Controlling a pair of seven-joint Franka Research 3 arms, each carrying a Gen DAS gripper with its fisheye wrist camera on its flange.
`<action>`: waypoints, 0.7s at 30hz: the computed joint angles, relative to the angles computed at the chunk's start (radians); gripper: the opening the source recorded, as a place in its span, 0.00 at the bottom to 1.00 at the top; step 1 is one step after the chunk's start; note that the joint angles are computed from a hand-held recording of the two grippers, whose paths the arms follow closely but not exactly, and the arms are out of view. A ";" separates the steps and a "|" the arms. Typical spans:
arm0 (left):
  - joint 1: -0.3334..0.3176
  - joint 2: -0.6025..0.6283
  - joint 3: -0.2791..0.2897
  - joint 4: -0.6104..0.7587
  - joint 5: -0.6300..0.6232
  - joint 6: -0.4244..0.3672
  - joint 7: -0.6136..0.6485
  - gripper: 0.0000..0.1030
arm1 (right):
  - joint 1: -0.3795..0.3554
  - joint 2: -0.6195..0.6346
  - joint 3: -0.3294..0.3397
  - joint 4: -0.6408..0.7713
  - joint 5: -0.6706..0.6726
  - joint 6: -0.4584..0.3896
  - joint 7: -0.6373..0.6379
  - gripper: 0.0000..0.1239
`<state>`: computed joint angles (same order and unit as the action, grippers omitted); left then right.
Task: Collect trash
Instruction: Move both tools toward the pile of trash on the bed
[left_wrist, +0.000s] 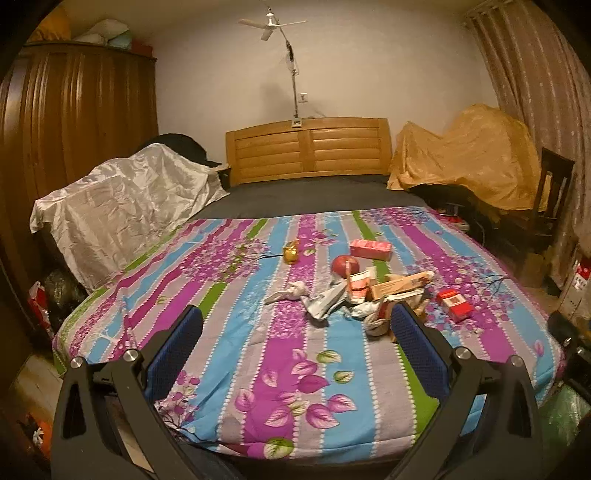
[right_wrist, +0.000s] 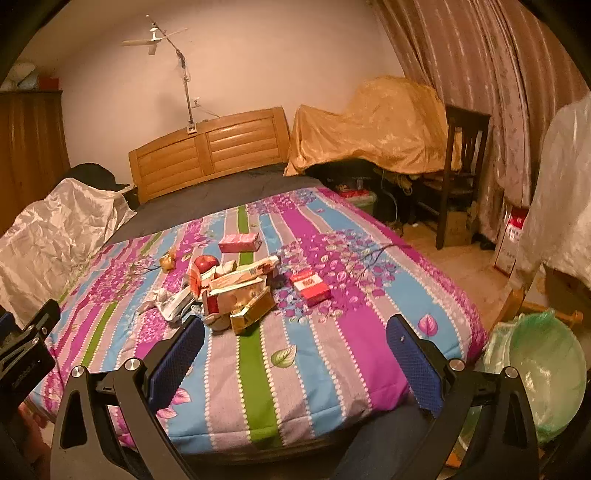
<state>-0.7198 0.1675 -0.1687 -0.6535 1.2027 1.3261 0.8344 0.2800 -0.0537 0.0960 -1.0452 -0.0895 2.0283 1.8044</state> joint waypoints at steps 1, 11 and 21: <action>0.004 -0.005 0.001 -0.006 -0.005 -0.001 -0.002 0.95 | 0.000 -0.012 0.001 -0.022 -0.015 0.034 0.002 0.79; 0.117 -0.132 -0.067 -0.200 -0.036 -0.002 -0.053 0.95 | -0.015 -0.063 0.005 -0.105 0.029 0.160 -0.082 0.79; 0.238 -0.133 -0.133 -0.226 -0.099 0.012 -0.054 0.95 | -0.024 -0.006 -0.018 -0.038 0.140 0.088 -0.164 0.79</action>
